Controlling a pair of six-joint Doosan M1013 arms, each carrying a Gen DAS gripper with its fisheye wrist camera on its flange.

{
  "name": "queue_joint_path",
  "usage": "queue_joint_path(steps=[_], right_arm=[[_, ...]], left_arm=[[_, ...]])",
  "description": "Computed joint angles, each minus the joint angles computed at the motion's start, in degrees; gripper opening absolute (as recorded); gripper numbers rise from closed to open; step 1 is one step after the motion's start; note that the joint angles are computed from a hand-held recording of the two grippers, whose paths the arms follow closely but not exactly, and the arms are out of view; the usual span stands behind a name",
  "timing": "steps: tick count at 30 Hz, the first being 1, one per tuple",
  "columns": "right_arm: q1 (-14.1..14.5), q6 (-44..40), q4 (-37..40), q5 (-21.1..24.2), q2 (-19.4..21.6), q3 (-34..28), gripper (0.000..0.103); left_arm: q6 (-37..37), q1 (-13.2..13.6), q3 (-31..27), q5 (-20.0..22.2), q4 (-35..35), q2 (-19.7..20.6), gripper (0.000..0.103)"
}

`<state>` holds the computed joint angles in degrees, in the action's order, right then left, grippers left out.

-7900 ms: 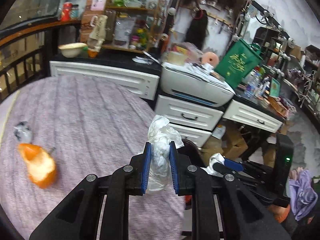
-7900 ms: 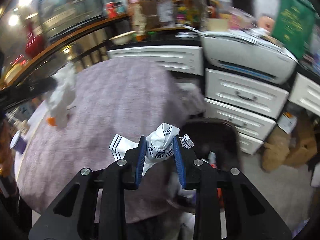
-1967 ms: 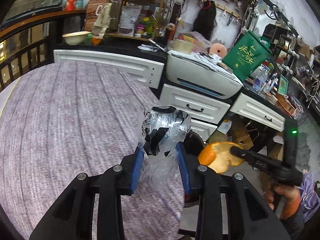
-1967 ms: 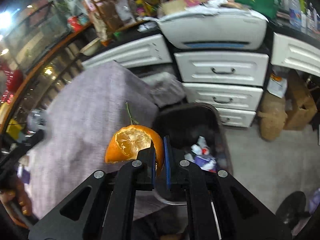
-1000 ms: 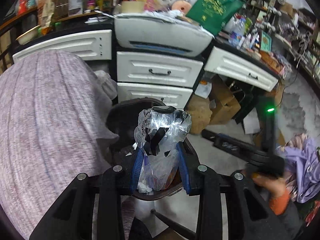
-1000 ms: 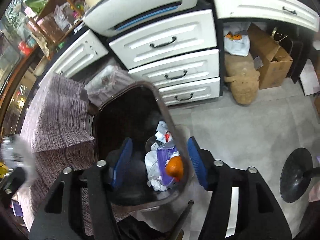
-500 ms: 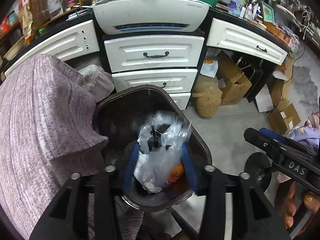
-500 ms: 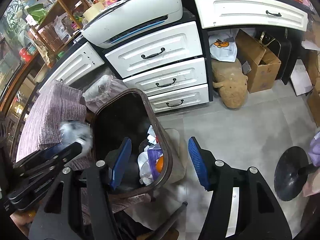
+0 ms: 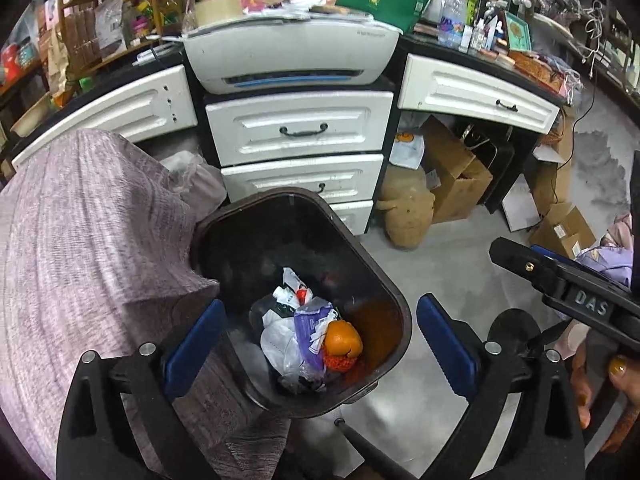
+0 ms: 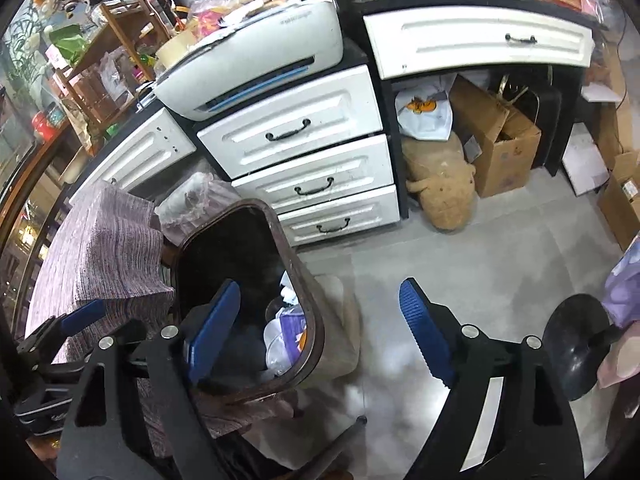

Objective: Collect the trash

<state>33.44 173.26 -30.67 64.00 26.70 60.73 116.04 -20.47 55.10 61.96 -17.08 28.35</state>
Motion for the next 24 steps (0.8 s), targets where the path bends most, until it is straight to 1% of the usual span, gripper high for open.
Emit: queue_joint_path(steps=[3,10,12,13,19,24], right_arm=[[0.86,-0.19,-2.48,1.65,0.35,-1.34,0.087],[3.26,-2.66,-7.5,4.82,1.79,-6.1,0.089],[4.05,-3.07,-8.9,4.93,2.16,-7.35,0.094],[4.57,-3.45,-9.91,4.95,2.35,-8.04,0.094],[6.96,-7.91,-13.65,5.53,3.8,-11.82,0.097],[9.32,-11.45,-17.26,8.63,6.31,-16.99,0.097]], left_arm=[[0.24,0.72,1.64,-1.95,-1.6,-1.46,0.097],[0.83,3.19,5.73,-6.48,-4.79,-5.04,0.097],[1.31,4.05,6.53,-7.19,-6.41,-5.93,0.097],[1.73,4.48,6.93,-7.58,-7.17,-6.38,0.097],[3.45,6.75,9.32,-10.06,-10.06,-9.11,0.097],[5.76,8.23,13.24,-14.57,-10.4,-12.2,0.097]])
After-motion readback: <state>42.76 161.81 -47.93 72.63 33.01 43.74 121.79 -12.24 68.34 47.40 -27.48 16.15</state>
